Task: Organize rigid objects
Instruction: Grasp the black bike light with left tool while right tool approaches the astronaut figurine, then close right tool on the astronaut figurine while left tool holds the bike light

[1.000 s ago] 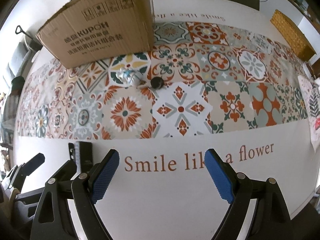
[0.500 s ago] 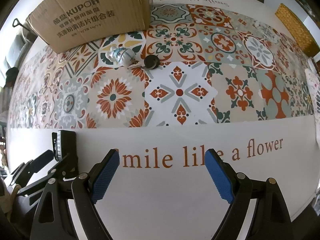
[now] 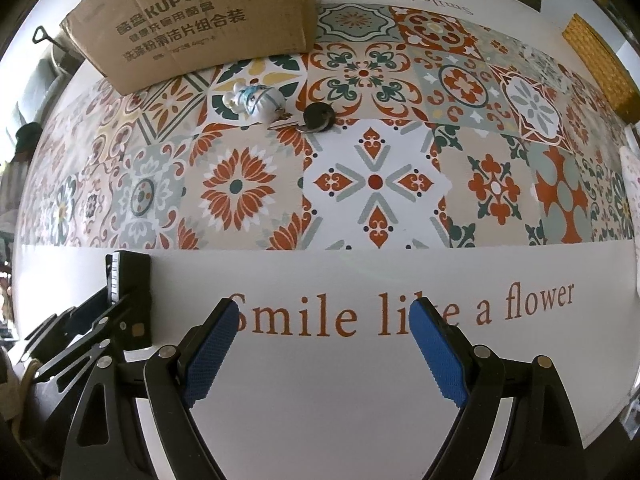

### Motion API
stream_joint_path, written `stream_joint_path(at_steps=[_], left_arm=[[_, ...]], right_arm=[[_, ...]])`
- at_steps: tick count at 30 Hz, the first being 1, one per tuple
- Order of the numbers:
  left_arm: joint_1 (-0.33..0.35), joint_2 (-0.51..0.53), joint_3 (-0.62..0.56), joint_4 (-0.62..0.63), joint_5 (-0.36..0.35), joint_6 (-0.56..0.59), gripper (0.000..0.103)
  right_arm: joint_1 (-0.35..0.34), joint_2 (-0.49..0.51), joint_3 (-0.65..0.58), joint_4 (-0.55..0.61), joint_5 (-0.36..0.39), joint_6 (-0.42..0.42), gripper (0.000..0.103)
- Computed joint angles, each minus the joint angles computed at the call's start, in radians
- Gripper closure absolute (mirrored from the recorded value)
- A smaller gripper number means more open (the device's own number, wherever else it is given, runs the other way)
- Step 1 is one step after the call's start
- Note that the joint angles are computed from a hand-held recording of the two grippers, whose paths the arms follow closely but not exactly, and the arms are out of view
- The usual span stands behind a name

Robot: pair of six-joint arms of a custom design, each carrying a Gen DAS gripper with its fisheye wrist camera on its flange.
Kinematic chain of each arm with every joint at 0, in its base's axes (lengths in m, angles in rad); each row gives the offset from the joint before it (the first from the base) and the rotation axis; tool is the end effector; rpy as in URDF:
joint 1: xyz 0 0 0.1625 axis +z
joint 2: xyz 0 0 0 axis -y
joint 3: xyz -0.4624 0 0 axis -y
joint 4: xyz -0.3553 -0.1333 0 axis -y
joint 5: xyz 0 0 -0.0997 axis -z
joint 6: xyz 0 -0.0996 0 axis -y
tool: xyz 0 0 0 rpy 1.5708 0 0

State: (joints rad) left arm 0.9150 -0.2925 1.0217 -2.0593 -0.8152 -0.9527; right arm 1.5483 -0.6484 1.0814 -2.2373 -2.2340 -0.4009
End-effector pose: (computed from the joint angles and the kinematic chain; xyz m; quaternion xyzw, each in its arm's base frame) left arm -0.3203 -0.7469 -0.0351 -0.0927 0.9192 -0.1864 0.3344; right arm 0.0538 -0.8076 0.2394 0.1394 -0.9295 0.0397 0.3393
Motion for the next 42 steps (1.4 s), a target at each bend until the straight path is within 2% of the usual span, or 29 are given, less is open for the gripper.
stream_joint_path(at_steps=[10, 20, 25, 30, 42], left_arm=[[-0.019, -0.017, 0.008, -0.038, 0.075, 0.037, 0.066], [-0.004, 0.014, -0.077, -0.031, 0.116, 0.063, 0.066], [0.005, 0.026, -0.119, -0.027, 0.139, 0.073, 0.066], [0.015, 0.047, -0.175, 0.001, 0.156, 0.078, 0.066], [0.039, 0.103, -0.296, 0.061, 0.166, 0.083, 0.066]], right_arm=[[0.010, 0.002, -0.026, 0.008, 0.054, -0.018, 0.016], [0.019, 0.071, -0.146, 0.003, 0.099, -0.082, 0.020], [0.028, 0.120, -0.233, 0.019, 0.133, -0.136, 0.025], [0.038, 0.189, -0.357, 0.075, 0.133, -0.182, 0.032], [0.039, 0.374, -0.692, 0.273, 0.141, -0.242, 0.044]])
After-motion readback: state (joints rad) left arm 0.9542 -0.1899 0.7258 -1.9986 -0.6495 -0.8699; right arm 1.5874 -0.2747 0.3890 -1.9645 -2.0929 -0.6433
